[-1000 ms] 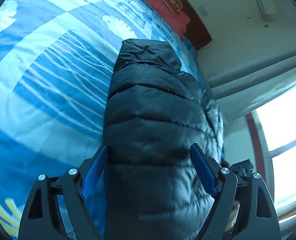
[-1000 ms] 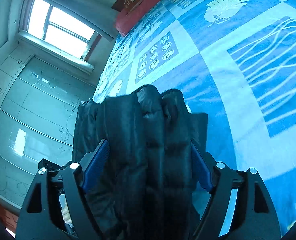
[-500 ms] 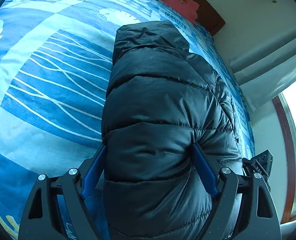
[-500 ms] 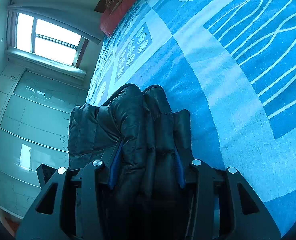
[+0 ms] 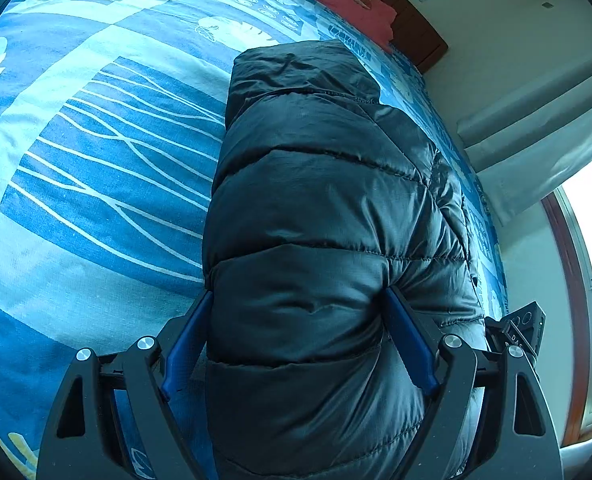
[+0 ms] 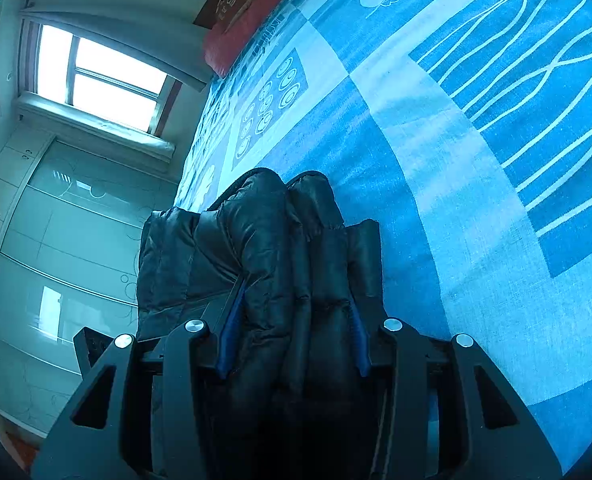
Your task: Fold large clothes
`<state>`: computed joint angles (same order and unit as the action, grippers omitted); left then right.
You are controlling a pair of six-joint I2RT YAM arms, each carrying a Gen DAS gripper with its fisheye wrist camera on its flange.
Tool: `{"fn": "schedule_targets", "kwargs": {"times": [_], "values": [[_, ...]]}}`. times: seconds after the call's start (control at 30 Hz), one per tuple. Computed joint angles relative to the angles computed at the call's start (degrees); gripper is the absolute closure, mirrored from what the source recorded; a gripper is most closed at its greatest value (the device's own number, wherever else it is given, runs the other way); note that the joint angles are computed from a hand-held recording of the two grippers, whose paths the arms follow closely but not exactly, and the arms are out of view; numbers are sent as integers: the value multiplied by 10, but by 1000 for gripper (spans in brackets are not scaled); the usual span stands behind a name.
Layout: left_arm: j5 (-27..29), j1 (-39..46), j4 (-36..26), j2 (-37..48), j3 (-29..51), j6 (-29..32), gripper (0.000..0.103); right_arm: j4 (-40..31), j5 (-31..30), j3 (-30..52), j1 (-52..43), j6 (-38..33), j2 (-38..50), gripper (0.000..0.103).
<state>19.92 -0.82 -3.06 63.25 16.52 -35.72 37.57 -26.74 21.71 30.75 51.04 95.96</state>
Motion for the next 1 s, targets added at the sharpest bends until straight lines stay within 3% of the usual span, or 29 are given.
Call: {"fn": "schedule_targets", "kwargs": {"times": [0.3,0.5,0.83,1.0], "values": [[41,33,-4,-22,-11,14,18,22,-7,-30,-10,9,-27,51],[46,44,-52,-70,-12,8,18,-39,7,-58,-16,-6,-113,42],[-25,7,-224,-278,-17,-17,19,-152,31,-128,-11,4,-305,42],[-94,-65,-337,-405,-15,-55,19,-247,91,-156,61,40,-448,42]]}}
